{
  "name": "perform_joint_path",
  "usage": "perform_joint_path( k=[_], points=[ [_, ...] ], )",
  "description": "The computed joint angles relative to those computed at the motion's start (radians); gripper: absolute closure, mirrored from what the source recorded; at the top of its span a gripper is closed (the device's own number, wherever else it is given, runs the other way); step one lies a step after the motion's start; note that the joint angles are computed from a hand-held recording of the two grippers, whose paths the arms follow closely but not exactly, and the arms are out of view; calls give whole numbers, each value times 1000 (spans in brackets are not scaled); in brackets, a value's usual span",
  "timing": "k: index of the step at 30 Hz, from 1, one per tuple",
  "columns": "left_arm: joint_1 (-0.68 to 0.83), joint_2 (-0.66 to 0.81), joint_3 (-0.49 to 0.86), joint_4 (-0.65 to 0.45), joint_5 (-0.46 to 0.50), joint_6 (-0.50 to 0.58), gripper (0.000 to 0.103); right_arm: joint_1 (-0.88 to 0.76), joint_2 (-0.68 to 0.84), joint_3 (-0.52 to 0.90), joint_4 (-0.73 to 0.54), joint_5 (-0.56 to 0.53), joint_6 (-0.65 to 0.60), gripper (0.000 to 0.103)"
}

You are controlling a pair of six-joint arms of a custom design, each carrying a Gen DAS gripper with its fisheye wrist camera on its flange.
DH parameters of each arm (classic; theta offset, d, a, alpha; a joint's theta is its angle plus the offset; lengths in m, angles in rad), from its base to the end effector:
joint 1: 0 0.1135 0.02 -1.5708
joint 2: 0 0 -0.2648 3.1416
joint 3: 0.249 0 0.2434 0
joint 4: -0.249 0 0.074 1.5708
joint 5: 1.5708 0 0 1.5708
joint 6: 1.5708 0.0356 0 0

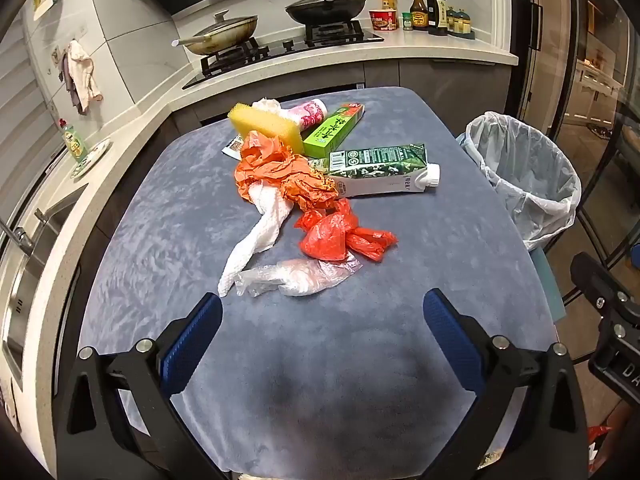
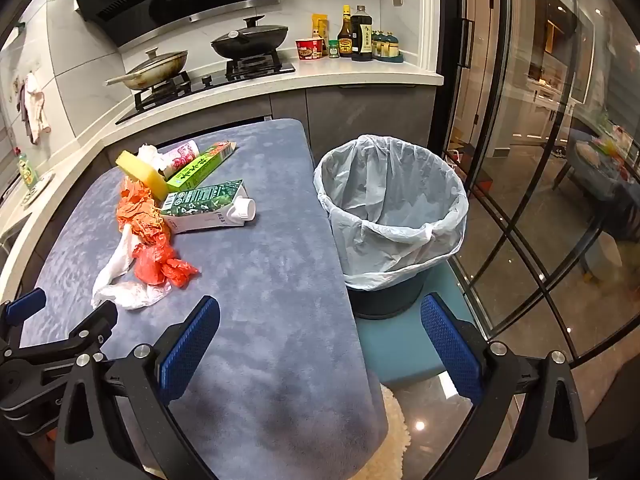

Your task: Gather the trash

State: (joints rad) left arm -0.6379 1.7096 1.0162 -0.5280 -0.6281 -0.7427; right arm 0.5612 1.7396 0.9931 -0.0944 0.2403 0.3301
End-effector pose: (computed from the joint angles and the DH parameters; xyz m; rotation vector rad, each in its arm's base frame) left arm 0.2628 -0.1688 0.1745 -0.2697 2.4496 0.3396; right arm 0.3015 0.1795 0.1775 -0.1654 2.3785 0.1328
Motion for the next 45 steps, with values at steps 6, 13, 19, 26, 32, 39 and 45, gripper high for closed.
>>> perform_joint_path(
  k=[6,13,19,26,32,39,45],
  points=[
    [-4,-4,-1,-13,-7,-15,7,2,4,10,-9,-1,-2,7],
    [15,-7,-1,-2,12,5,7,3,10,22,-19,3,-3,7],
    [18,-9,-3,1,15,10,7,4,12,29,-26,5,-3,7],
    [18,-9,-4,4,13,17,7,4,15,33,-27,7,-2,7],
    [17,-3,2,1,9,14,7,-2,7,32,-31,1,-9,7],
    [21,15,20,-3,2,10,7,-5,56,74,-21,-14,-22,7],
    [24,19,20,3,3,12,7,-13,51,60,-6,-18,-27,7]
  ],
)
